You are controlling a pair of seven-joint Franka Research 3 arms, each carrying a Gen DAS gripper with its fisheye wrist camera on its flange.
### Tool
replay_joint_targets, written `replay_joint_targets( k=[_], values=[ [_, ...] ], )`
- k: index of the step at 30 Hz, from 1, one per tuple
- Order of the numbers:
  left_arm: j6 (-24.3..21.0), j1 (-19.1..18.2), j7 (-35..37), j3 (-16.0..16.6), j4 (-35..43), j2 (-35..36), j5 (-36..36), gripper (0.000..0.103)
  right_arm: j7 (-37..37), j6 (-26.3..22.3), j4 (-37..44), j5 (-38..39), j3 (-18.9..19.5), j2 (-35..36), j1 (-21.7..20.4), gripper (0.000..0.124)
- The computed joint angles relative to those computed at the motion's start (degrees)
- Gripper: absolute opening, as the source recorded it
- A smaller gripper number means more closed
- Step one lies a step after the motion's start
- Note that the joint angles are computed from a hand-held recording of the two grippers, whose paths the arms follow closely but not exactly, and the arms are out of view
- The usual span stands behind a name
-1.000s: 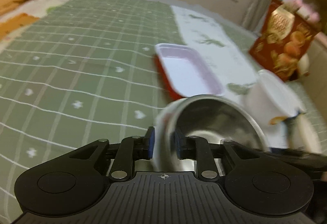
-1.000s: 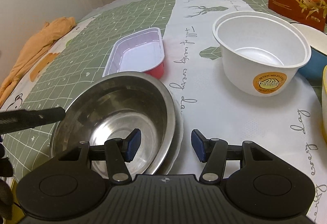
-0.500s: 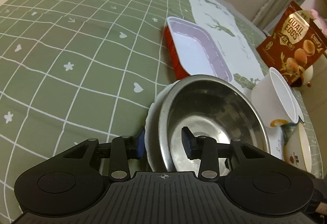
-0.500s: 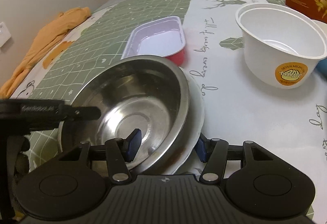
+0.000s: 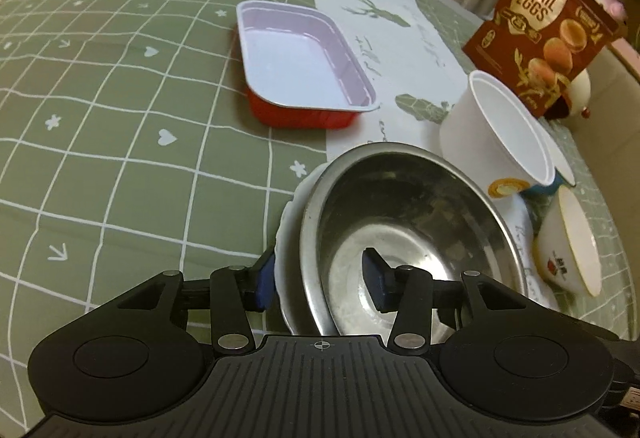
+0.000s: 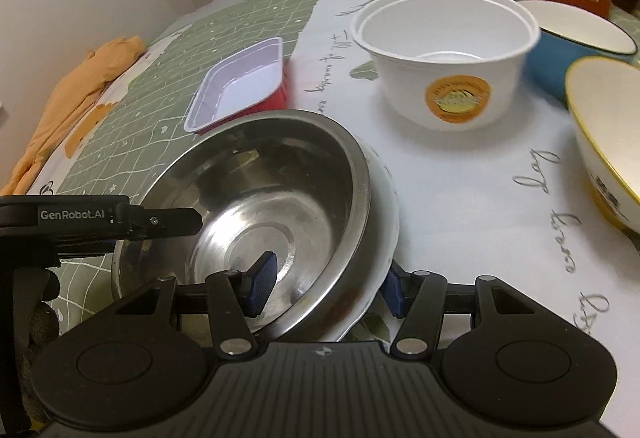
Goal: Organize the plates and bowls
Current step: 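Open the right gripper and lift it off the steel bowl, then move the right gripper to the yellow-rimmed white bowl and grasp its rim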
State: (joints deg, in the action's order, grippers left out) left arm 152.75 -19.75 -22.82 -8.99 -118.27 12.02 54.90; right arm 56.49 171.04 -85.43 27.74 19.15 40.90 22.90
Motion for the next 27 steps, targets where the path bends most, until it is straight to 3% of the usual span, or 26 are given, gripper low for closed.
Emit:
replay_joint_targets(
  k=[8,17,21,24,27],
  values=[
    [-8.8,-1.6,3.0,-1.2,2.4,-0.4,-1.8,0.044,-2.6,0.6,-0.8,2.1,2.5,-0.3,-2.2,0.056],
    [-20.3,-4.5,7.6,-2.6,10.0,1.5,1.1,0.039,-6.5,15.9,-5.7,1.1,9.4,-1.3,-7.6,0.061],
    [-20.2,-5.6,11.1,-2.5,15.7,4.7,1.5,0.039,-5.3,22.9,-7.9,-2.6,11.6,-1.6,-10.7,0.066],
    [-15.9,-6.2,13.7,-1.9,21.1,8.6,1.2,0.039,-3.7,27.0,-9.9,-5.2,11.7,-2.7,-13.3,0.074],
    [-10.3,-6.7,16.3,-0.9,26.5,13.2,-1.3,0.039,-3.2,30.6,-11.1,-5.1,6.0,-4.4,-11.4,0.082]
  ],
)
